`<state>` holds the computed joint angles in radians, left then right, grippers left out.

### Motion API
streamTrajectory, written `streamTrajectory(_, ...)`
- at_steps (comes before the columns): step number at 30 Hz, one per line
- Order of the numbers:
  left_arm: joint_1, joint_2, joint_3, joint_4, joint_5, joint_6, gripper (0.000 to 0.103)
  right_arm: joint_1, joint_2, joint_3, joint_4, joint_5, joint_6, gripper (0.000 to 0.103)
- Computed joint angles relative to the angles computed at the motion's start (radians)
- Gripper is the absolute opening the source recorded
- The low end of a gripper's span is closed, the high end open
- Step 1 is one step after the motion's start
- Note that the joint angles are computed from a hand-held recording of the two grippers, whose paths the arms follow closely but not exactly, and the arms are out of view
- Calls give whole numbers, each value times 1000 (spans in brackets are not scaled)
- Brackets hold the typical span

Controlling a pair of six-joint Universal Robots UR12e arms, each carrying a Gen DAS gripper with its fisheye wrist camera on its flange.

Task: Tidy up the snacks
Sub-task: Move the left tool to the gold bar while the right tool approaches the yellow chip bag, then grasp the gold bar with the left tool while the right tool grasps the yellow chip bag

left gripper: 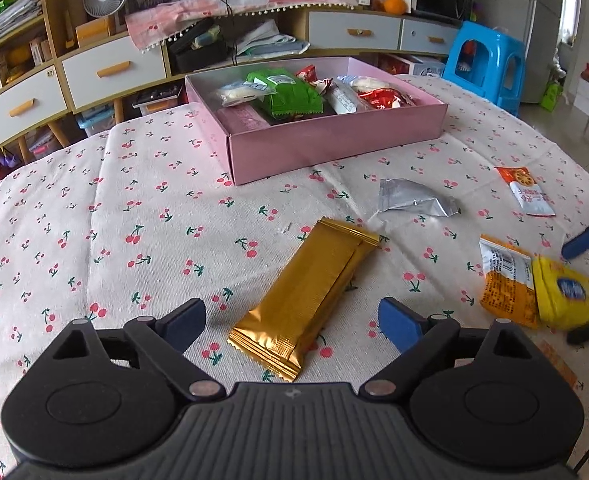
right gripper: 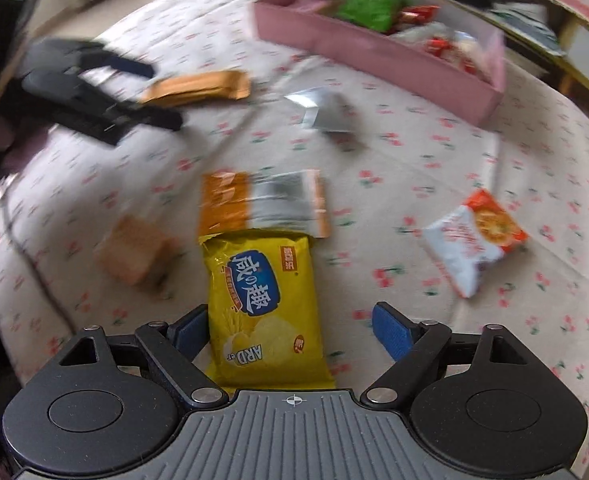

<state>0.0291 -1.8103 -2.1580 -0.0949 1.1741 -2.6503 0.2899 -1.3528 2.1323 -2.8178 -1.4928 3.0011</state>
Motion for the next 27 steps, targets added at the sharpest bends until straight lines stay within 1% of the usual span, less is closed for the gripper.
streamTrajectory(4, -5, -4, 6, 2, 10, -16, 87, -6, 6, -5, -18, -65, 84, 86)
streamTrajectory(6, -6, -6, 10, -1, 11, -25, 85, -9, 4, -4, -20, -88, 117, 83)
streamTrajectory(10, -9, -7, 13, 0, 15, -31, 81, -17, -5, 0, -7, -81, 133, 80)
streamTrajectory(14, -12, -7, 17, -8, 15, -35, 76, -17, -8, -1, -1, -62, 116, 72)
streamTrajectory(16, -11, -6, 19, -15, 13, -38, 72, -18, -6, -4, 4, -52, 118, 68)
streamTrajectory(19, -12, -4, 22, -23, 12, -46, 60, -19, -8, -5, 10, -44, 128, 62)
streamTrajectory(21, -13, -2, 25, -34, 10, -52, 49, -21, -7, -6, 11, -38, 133, 57)
streamTrajectory(22, -13, 0, 27, -41, 10, -57, 46, -22, -7, -7, 11, -35, 135, 54)
streamTrajectory(24, -17, 2, 30, -50, 17, -71, 38, -22, -6, -9, 14, -34, 144, 53)
streamTrajectory(25, -19, 4, 33, -58, 21, -78, 36, -22, -6, -9, 15, -35, 149, 53)
streamTrajectory(27, -20, 6, 37, -73, 17, -95, 29, -22, -6, -10, 14, -32, 157, 52)
